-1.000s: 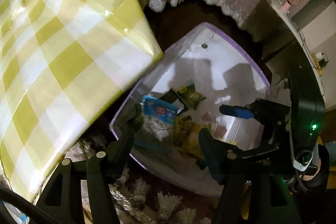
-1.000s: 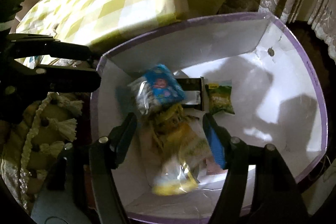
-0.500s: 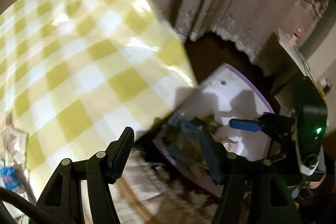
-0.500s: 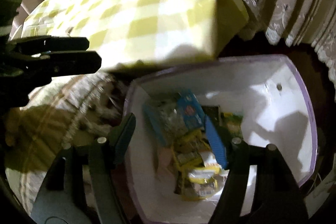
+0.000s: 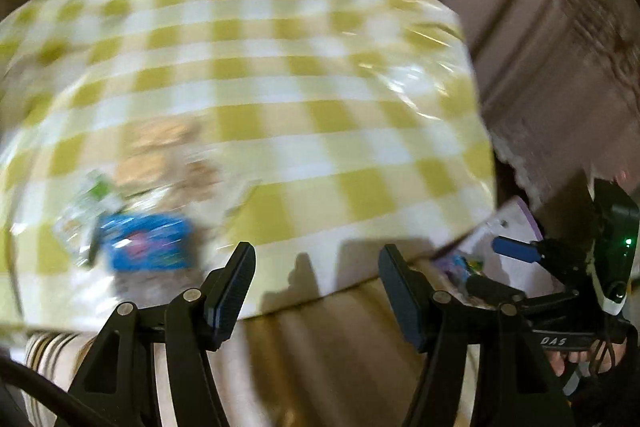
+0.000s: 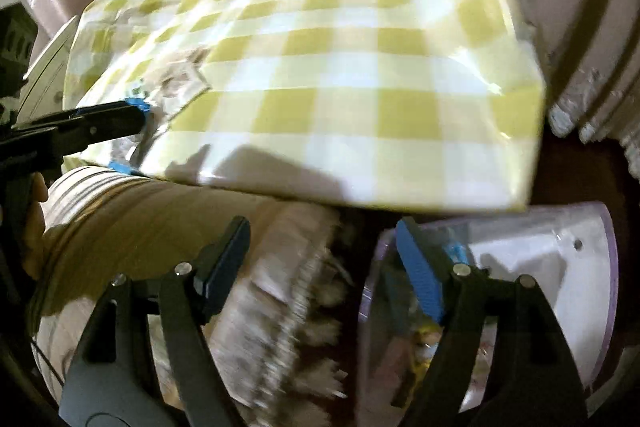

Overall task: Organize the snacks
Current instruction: 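Move both open tools back over the snacks on the table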

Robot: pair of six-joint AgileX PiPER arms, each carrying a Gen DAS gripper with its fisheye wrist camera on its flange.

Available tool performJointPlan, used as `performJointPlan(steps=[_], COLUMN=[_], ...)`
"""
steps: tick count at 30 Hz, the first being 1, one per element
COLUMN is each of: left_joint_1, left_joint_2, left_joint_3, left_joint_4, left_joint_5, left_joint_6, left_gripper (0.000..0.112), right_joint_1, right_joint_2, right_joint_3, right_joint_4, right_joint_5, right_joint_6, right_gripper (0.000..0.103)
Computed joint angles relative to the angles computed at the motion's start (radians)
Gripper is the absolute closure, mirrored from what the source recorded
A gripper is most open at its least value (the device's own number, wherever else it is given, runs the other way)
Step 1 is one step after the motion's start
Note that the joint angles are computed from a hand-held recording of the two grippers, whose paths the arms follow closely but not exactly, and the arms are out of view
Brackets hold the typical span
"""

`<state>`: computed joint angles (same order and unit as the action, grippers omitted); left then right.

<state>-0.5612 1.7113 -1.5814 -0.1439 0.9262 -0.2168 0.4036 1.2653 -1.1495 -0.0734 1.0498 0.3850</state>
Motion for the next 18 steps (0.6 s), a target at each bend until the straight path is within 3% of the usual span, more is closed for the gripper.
performJointPlan(steps=[8,14,18], left_joint_1=[0.229,0.331,0.397], left_joint_2=[-0.121,-0.088,-0.03], left_joint_3=[0.178,0.18,0.139], left_joint_4=[-0.019,-0.007,-0.072], left_joint_5=[-0.029,-0.037,-0.016], left_joint_6=[0.067,0.13,0.245], left_gripper=[0.047,0.047,0.047], right_joint_1=[0.116,0.158,0.158], right_joint_2=[0.163,0.297,0.38], right_joint_3=[-0.15,-0.287,-0.387], right_joint_4=[-0.017,-0.046,-0.052], right_joint_5=[0.001,0.025,0.03], right_joint_6=[0.017,0.017,0.009], right_gripper=[0.023,0.022,0.02])
